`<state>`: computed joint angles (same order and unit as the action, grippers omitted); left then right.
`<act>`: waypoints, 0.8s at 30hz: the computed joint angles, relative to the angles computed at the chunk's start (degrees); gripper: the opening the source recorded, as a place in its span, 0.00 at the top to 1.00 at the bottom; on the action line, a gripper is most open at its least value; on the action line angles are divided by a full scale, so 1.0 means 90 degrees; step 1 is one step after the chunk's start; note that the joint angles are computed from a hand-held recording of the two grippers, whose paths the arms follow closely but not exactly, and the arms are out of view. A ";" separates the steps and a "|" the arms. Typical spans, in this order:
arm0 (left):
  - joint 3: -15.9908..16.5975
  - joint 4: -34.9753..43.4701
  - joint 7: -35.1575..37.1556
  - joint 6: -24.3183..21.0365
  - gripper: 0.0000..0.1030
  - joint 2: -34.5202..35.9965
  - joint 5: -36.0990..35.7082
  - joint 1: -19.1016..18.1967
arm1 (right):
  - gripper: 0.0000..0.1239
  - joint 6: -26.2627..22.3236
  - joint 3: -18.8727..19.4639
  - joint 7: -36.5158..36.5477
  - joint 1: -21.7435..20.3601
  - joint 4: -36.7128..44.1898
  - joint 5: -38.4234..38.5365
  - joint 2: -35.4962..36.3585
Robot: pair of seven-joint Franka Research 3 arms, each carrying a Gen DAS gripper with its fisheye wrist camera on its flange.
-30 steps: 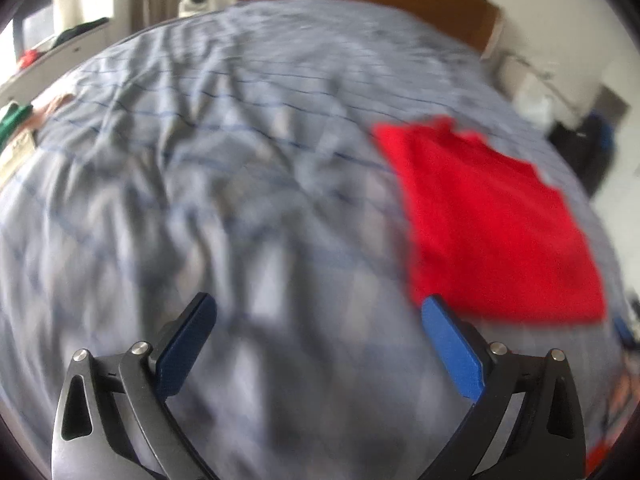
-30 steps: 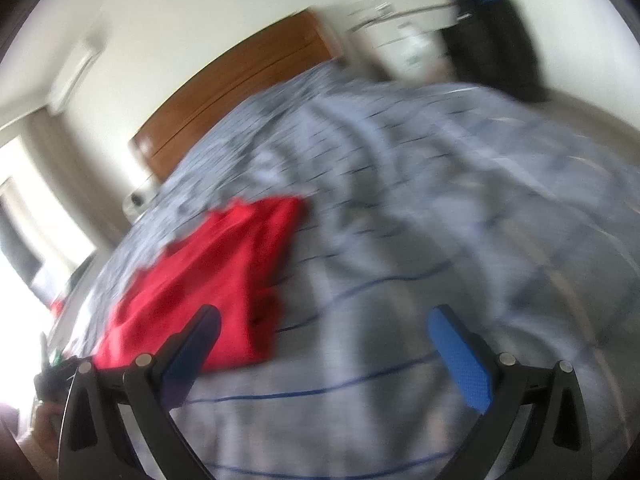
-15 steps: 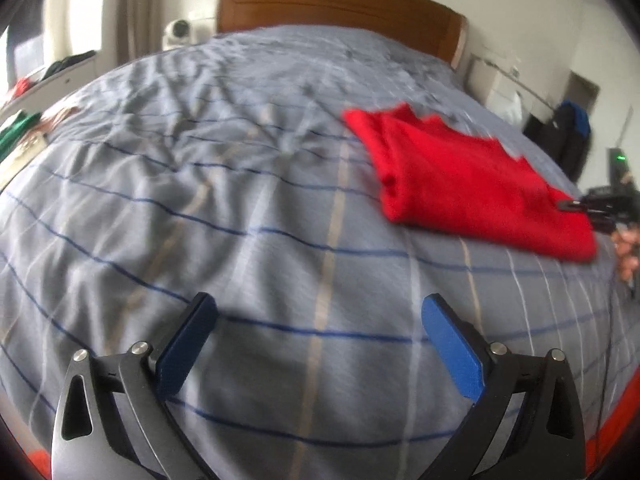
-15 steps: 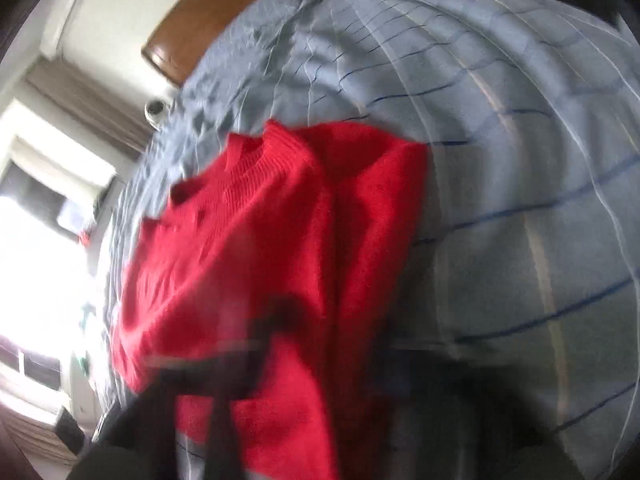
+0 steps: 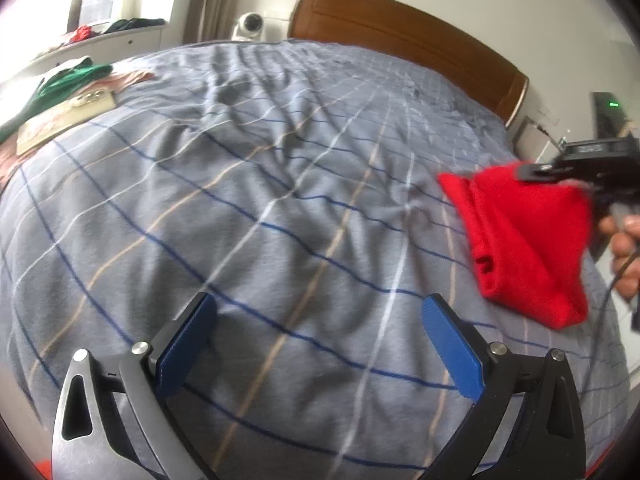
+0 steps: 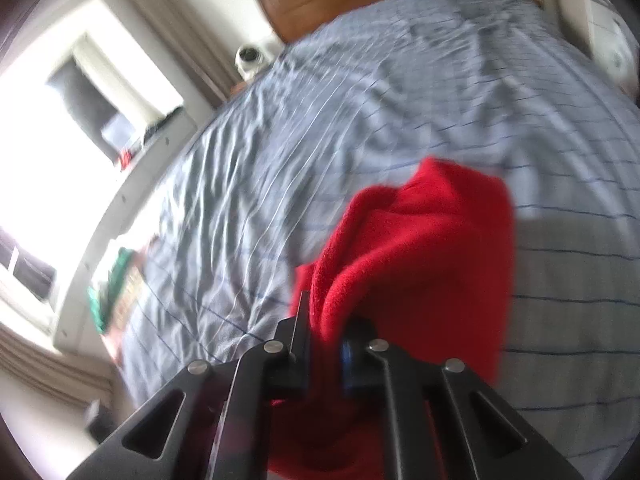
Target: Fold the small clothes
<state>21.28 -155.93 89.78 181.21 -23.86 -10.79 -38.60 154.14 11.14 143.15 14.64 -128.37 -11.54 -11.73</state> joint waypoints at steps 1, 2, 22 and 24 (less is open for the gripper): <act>-0.0017 -0.0020 0.0008 -0.0002 0.01 -0.0016 0.0015 0.0044 | 0.76 -0.0011 -0.0033 -0.0217 0.0144 0.0198 0.0312 0.0369; 0.0015 -0.0051 0.0039 -0.0004 0.01 -0.0058 0.0022 0.0044 | 0.74 0.0103 -0.0168 -0.0654 0.0339 0.0192 0.0909 0.0527; 0.0162 -0.0044 0.0586 -0.0124 0.01 -0.0086 -0.0188 -0.0346 | 0.72 0.0803 0.0727 0.0447 0.0200 -0.1673 -0.1103 -0.0994; 0.0193 -0.0035 0.0668 -0.0205 0.01 -0.0117 -0.0252 -0.0414 | 0.69 0.0555 0.1173 0.0828 -0.0260 -0.1988 -0.1373 -0.1755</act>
